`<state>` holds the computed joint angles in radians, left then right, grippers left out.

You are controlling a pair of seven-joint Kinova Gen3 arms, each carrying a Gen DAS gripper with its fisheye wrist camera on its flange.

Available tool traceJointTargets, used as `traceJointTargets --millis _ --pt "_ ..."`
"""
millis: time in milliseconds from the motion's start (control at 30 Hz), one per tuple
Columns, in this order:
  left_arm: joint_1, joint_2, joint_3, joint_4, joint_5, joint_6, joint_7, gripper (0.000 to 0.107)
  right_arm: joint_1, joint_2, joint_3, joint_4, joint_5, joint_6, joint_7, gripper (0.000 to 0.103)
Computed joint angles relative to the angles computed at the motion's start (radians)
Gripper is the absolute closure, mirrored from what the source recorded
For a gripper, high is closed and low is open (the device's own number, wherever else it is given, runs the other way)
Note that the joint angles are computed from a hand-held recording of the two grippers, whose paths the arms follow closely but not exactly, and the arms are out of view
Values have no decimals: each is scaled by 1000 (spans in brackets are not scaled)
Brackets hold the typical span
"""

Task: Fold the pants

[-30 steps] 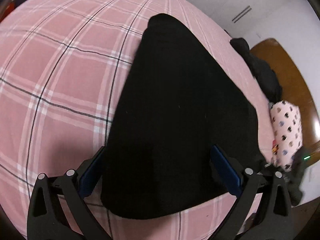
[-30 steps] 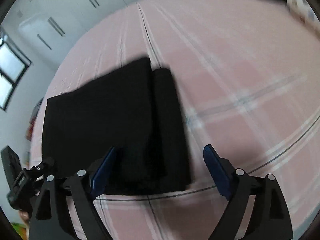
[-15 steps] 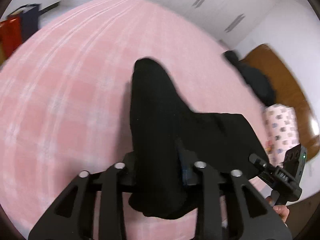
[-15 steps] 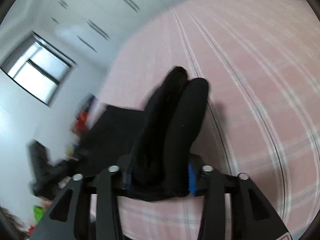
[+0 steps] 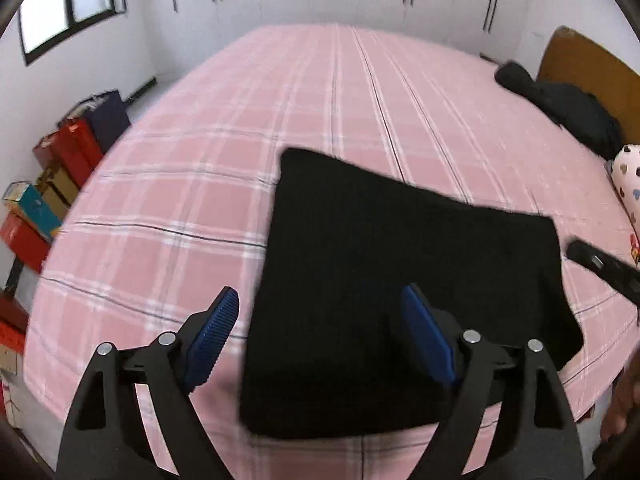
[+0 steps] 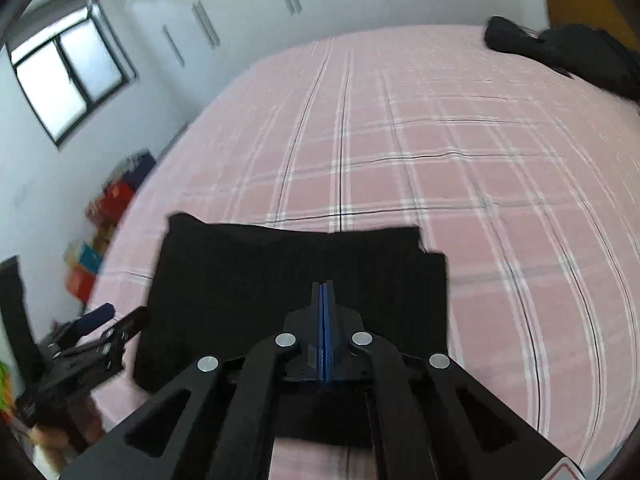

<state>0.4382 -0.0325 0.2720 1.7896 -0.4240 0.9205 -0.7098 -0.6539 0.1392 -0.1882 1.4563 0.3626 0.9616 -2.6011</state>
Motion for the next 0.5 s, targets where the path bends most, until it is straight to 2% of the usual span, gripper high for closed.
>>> traceJointTargets --millis 100,200,267,367,500 --pt "-12 50 -25 -19 50 -14 -34 27 22 99 50 -33 -46 50 57 103" --pt "-13 58 -42 3 62 -30 -45 27 63 57 50 34 -87 -17 -20 103" --pt "-12 59 -48 14 60 -39 -48 25 29 9 46 57 -37 -37 -69 100" --pt "-10 57 -50 22 62 -50 -48 25 -22 -20 4 61 27 2 -94 100" --pt "18 74 -41 7 19 -26 -10 25 -24 8 -40 84 -2 83 -87 103"
